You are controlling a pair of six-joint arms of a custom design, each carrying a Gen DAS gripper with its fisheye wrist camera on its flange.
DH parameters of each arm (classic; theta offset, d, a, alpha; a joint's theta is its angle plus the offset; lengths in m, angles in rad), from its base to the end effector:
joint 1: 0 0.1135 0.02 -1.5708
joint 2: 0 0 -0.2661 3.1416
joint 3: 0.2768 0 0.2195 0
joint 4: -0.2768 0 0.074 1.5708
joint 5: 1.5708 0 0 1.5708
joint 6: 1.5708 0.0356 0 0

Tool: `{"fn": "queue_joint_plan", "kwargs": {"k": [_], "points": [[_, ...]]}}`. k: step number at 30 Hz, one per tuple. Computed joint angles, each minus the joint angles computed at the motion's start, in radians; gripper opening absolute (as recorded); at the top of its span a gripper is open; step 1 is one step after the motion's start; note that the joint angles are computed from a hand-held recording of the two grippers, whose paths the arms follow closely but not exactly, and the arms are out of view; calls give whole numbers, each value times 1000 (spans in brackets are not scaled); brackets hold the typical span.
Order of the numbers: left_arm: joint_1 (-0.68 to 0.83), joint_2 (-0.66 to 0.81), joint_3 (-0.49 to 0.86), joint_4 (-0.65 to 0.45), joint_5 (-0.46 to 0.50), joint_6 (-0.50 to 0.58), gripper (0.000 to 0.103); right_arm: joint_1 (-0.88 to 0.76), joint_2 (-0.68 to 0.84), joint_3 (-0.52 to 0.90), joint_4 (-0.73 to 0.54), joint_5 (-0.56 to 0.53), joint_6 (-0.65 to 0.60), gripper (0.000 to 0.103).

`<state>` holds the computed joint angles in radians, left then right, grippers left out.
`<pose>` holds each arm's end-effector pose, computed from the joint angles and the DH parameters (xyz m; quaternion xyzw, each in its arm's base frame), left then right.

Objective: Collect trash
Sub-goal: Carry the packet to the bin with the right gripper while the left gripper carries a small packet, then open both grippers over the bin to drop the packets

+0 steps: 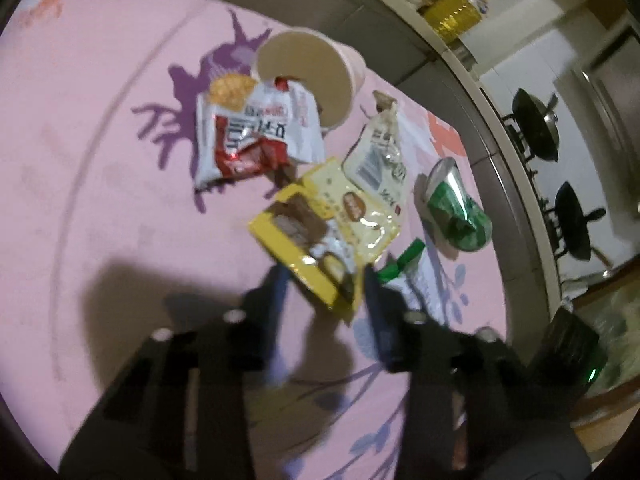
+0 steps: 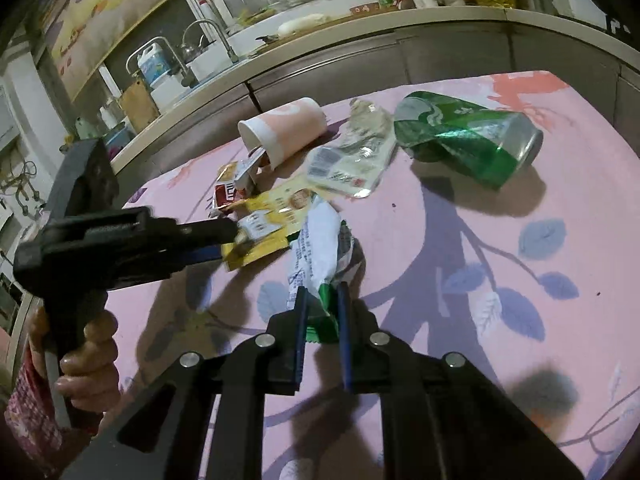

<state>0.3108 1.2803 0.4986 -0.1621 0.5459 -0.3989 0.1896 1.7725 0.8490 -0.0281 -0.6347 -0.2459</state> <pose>0.1934 0.0427 0.1777 -0.2403 0.8879 -0.2693 0.2854 0.2986 0.0788 0.1583 -0.2883 0.8630 0.2889 0.2977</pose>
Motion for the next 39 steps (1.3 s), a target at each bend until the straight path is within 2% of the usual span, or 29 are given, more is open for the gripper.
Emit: {"fn": "queue_joint_plan", "kwargs": {"k": [1, 2, 4, 12, 19, 23, 25, 29, 32, 34, 39], "points": [[-12, 13, 4, 10, -8, -21, 19, -2, 0, -1, -1, -4, -1, 11], [-31, 28, 8, 26, -21, -44, 6, 0, 1, -1, -2, -4, 2, 11], [-57, 28, 11, 30, -33, -57, 0, -5, -3, -1, -12, -8, -6, 11], [-216, -162, -22, -68, -130, -28, 0, -97, -38, -20, -11, -58, 20, 11], [-245, -343, -12, -201, -114, -3, 0, -202, -71, -25, -29, -137, 34, 11], [-372, -440, 26, -284, -204, -32, 0, -282, -98, -43, -47, -176, 2, 11], [-470, -436, 50, -281, -261, -72, 0, -334, -102, -46, -71, -199, -21, 11], [-697, -309, 134, -203, -373, -137, 0, -485, -101, -50, -106, -246, -80, 11], [-830, -128, 249, -129, -415, -144, 0, -628, -65, -11, -130, -283, -112, 11], [-900, 5, 352, -104, -432, -129, 0, -728, -15, 40, -139, -303, -117, 11], [-1043, 407, 756, -131, -431, -73, 0, -938, 169, 251, -165, -309, -79, 11]]}}
